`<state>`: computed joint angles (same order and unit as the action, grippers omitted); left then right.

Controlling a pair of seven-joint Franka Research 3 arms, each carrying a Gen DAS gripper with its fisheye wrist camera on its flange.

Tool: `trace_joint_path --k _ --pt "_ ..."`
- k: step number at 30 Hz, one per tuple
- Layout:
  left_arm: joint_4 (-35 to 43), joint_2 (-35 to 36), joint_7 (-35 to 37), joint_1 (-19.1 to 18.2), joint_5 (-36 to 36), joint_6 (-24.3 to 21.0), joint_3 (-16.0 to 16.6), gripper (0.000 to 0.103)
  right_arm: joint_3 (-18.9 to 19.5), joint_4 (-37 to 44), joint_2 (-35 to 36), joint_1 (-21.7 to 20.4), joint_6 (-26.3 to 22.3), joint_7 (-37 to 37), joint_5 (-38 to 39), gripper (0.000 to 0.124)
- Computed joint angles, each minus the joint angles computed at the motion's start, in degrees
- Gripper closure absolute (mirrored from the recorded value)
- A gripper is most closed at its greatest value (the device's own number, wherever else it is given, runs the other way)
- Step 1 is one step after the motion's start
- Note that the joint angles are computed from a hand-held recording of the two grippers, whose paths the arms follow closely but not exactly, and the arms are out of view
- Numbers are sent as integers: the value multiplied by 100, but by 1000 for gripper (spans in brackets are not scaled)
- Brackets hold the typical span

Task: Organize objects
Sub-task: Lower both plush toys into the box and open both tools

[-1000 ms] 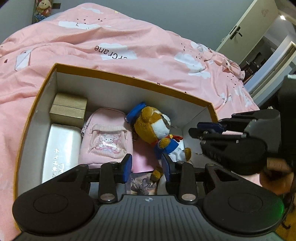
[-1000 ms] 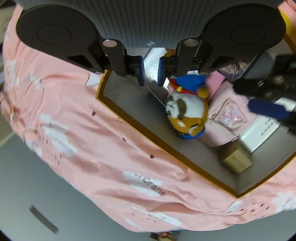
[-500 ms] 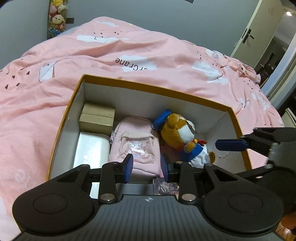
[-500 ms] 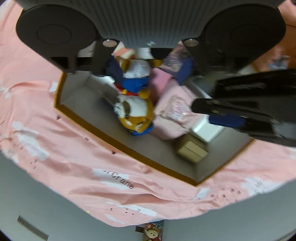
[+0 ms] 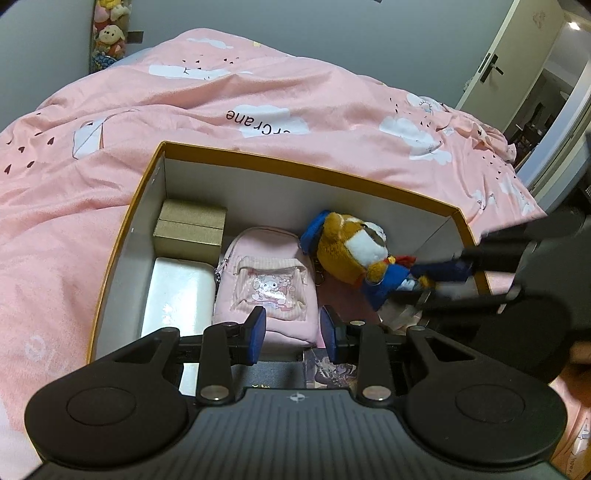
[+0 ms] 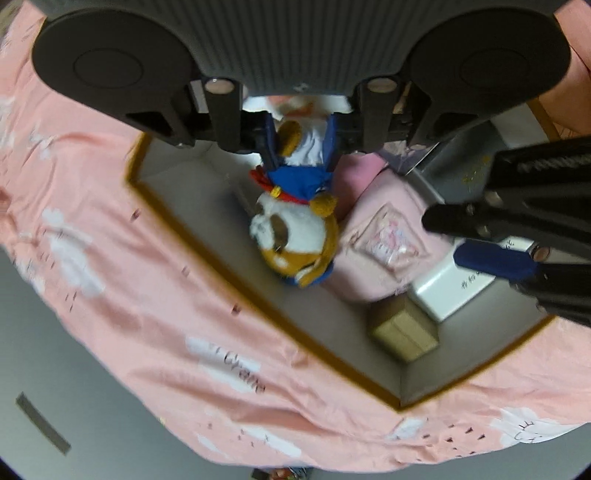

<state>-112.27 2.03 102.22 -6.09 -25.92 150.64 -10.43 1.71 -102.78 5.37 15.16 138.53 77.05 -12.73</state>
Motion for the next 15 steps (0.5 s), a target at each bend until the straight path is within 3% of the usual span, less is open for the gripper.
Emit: trace_joint_path --k 3,7,9,12,14,15 --pt "31 11 103 8 -145 -87 -11 67 -87 228 160 59 13 292 -738 107" --pt "10 -24 208 5 -200 -114 -7 67 -159 571 485 10 -323 409 -514 111" --pt "21 -20 249 13 -209 -154 9 67 -183 445 426 5 -226 493 -455 110" --pt "76 28 228 26 -69 -232 23 67 -113 230 219 -89 -66 342 133 102" --pt "103 51 310 43 -84 -280 17 67 -50 134 90 -142 -44 112 587 82" --pt "116 61 344 50 -110 -306 12 67 -26 100 44 -160 -39 -12 773 78"
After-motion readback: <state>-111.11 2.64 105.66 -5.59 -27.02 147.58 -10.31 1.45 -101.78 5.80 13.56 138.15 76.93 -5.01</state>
